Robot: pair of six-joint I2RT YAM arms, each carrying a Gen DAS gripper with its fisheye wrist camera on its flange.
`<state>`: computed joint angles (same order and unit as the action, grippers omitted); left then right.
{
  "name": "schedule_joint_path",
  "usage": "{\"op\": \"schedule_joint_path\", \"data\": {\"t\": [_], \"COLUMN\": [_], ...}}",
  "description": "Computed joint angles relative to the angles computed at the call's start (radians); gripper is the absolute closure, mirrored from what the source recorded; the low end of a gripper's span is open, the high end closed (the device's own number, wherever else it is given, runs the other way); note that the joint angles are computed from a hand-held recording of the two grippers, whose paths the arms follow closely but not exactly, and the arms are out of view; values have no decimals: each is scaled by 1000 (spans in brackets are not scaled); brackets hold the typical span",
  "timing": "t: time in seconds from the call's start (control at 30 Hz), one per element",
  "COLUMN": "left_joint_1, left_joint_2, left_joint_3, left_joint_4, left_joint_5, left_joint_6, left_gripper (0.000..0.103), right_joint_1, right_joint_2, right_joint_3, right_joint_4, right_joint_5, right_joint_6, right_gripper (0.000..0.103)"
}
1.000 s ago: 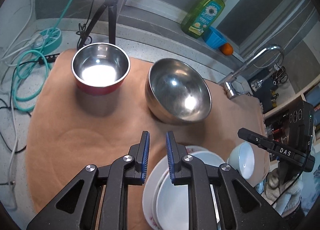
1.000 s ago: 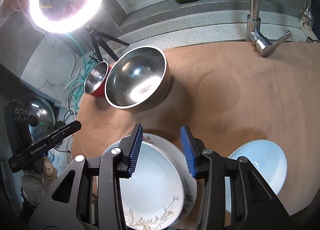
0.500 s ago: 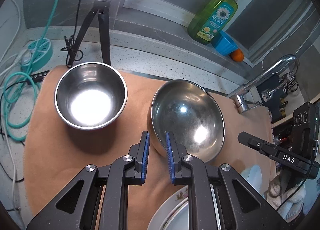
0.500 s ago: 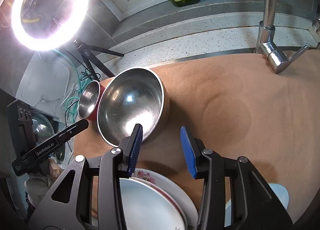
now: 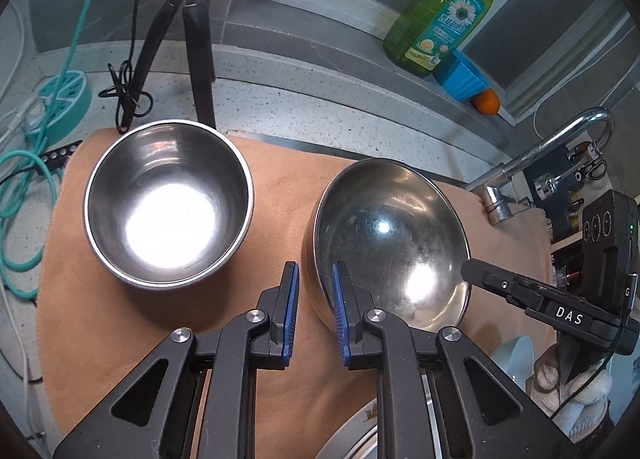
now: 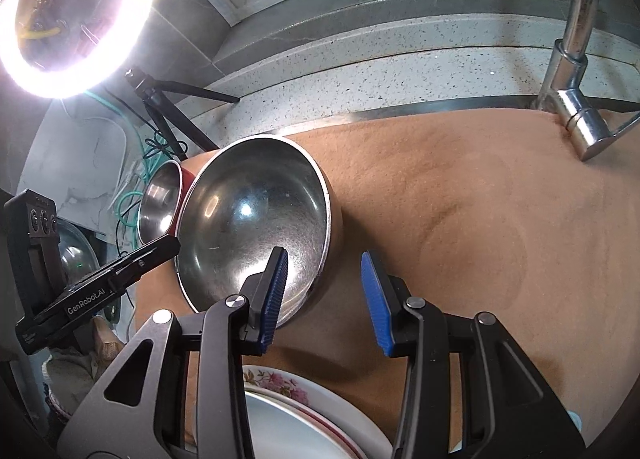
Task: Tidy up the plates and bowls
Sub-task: 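Move the left gripper to the large steel bowl rim and close on it, then lift the steel bowl with the left gripper and carry it toward the plate stack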
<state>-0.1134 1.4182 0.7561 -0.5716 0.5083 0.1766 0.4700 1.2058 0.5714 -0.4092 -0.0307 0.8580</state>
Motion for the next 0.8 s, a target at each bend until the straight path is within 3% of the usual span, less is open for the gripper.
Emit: {"op": "schedule_joint_path", "data": {"t": [0.13,0.2,0.8], "left_joint_1": [-8,-12,37], "left_joint_2": [29,37,-64], "left_joint_3": [15,17,-23], "left_joint_4": [-1,1,-40], "left_joint_5": [7,11,26], "left_joint_6": [5,5,27], "left_gripper": [88,90,90], "right_joint_1": [-4,-7,82], "right_joint_2": [30,38,-18], "right_joint_3": [7,11,46], "right_joint_4": [16,15,-75], "right_joint_5": [-17,-20,42], "right_joint_6": [-8,-12,29], "right_gripper": [84,86,88]}}
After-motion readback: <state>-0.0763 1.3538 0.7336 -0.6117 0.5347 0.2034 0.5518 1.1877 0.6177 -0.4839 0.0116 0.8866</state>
